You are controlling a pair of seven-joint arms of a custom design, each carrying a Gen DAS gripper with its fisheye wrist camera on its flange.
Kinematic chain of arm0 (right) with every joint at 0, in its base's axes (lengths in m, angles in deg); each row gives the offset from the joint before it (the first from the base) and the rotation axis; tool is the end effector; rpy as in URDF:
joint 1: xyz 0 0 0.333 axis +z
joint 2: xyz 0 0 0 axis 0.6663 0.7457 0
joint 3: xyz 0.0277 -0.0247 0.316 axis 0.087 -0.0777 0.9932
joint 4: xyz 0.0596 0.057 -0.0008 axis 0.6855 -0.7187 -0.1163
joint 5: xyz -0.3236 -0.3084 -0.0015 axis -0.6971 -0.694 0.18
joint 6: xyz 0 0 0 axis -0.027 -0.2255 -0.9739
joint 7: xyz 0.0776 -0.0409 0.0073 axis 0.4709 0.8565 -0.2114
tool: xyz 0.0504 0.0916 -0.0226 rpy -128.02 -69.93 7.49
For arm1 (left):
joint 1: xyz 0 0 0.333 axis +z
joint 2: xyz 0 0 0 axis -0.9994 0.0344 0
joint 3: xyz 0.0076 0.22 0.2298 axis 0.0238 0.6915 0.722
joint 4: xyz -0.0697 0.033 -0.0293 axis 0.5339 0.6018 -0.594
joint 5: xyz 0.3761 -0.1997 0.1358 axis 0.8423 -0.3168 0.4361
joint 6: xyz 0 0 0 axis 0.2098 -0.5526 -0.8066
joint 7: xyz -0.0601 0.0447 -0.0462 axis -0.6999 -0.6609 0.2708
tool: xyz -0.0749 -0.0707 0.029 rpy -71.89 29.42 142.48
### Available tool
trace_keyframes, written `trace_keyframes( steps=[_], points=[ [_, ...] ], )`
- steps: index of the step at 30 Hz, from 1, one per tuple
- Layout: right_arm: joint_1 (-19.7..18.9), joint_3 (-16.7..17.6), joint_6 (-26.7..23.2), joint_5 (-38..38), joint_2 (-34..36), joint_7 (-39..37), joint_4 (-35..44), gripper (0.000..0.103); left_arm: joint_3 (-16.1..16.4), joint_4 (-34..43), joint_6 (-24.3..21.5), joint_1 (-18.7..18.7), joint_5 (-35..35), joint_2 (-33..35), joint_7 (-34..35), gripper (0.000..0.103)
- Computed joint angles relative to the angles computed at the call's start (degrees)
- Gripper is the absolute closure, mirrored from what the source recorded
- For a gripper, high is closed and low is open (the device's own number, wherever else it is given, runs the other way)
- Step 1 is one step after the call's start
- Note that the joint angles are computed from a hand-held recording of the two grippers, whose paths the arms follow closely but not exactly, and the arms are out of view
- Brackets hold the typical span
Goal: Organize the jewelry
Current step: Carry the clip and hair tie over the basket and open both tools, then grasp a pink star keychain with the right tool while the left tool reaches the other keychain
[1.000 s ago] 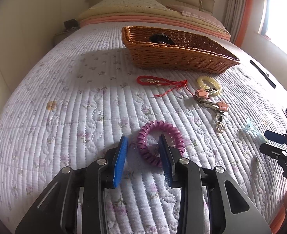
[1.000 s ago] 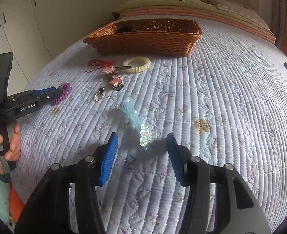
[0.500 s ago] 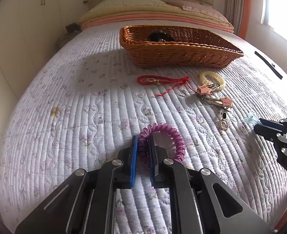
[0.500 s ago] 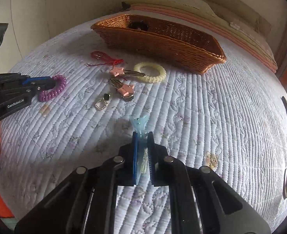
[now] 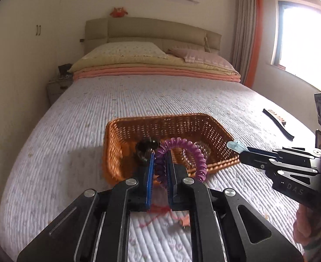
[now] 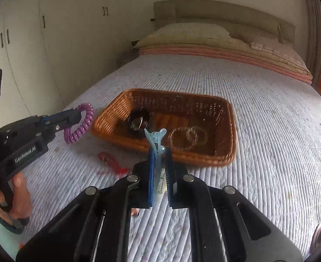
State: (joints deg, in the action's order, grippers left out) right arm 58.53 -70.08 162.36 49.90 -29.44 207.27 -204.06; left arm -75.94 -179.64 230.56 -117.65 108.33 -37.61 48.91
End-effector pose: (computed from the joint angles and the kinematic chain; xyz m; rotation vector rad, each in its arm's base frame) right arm 0.4455 0.3101 0.6299 -1.6769 1.6556 -0.6772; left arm 0.4748 -0.5127 0.6308 -1.2961 2.0619 -1.2066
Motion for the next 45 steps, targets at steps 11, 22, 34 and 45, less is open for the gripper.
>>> trace_keyframes(
  steps=[11, 22, 34, 45],
  points=[
    [0.2, -8.4, -2.0, 13.7, 17.0, -6.5, 12.7, 0.095, 4.1, 23.6, -10.3, -5.9, -7.0, 20.2, 9.3, 0.094],
    [0.8, -8.6, -3.6, 10.4, 16.5, -3.0, 12.6, 0.075, 4.0, 15.4, -4.8, -4.4, -12.1, 14.2, 9.6, 0.065],
    [2.1, -4.3, 0.2, 9.3, 1.2, -2.7, 0.9, 0.068, -1.1, -9.4, 8.3, 1.2, -18.8, -8.1, 8.6, 0.059],
    [7.2, -4.1, 2.0, 19.3, -0.4, -9.3, -7.2, 0.069, -0.9, -18.1, 4.7, -1.0, -48.0, -9.5, 31.7, 0.06]
  ],
)
